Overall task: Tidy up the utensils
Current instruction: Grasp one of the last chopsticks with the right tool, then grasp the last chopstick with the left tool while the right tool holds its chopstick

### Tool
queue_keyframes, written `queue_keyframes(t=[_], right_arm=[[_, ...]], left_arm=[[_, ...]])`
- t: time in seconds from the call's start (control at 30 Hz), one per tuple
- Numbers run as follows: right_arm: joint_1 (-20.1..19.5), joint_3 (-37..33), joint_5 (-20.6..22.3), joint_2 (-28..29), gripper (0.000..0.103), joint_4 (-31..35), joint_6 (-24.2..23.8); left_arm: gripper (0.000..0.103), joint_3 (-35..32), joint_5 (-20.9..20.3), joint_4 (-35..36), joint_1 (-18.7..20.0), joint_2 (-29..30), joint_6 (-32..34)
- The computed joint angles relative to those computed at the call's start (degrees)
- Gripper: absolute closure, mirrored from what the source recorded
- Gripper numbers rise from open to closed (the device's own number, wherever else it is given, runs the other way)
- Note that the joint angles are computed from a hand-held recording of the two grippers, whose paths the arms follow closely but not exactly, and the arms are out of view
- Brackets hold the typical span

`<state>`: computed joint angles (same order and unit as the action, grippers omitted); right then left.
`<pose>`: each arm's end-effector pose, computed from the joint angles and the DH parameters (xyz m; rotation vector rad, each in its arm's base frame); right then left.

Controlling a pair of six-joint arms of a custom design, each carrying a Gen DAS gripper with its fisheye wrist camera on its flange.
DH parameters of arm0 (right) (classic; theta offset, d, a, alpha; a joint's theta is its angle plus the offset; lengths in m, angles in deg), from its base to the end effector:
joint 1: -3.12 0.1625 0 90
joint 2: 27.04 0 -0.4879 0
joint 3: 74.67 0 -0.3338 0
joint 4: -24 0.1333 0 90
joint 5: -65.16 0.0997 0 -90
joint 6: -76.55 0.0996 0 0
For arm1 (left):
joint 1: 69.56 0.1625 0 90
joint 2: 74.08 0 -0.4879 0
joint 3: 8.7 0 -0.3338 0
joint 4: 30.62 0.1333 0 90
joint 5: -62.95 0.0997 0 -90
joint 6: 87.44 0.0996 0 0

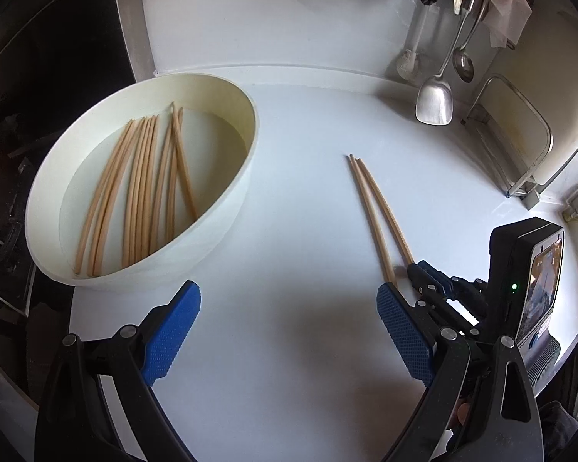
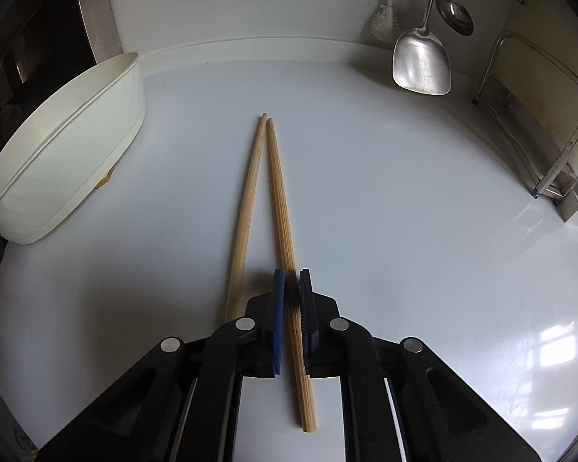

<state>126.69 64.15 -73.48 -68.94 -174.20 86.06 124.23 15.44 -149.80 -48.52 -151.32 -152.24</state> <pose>0.2885 -0.3289 0.1119 0.3874 -2.3211 0.6060 -0.2568 -0.3137 0.2524 0.3025 2.3576 -0.6274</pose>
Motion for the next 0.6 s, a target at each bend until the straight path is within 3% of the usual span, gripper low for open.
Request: queue_keyframes(t=[0.37,0.6], right_arm=[[-3.69,6.13,-1.0,-5.62,0.096,-4.41,-1.79],[-6.75,9.15,-0.69,-8.55,0.096,-8.82,-5.79]], left_arm=[[0.012,2.14,1.54,-16.4,1.85,9.65,4.85],[0.012,1.78,2.0,-21.49,4.23,16.42,5.77]])
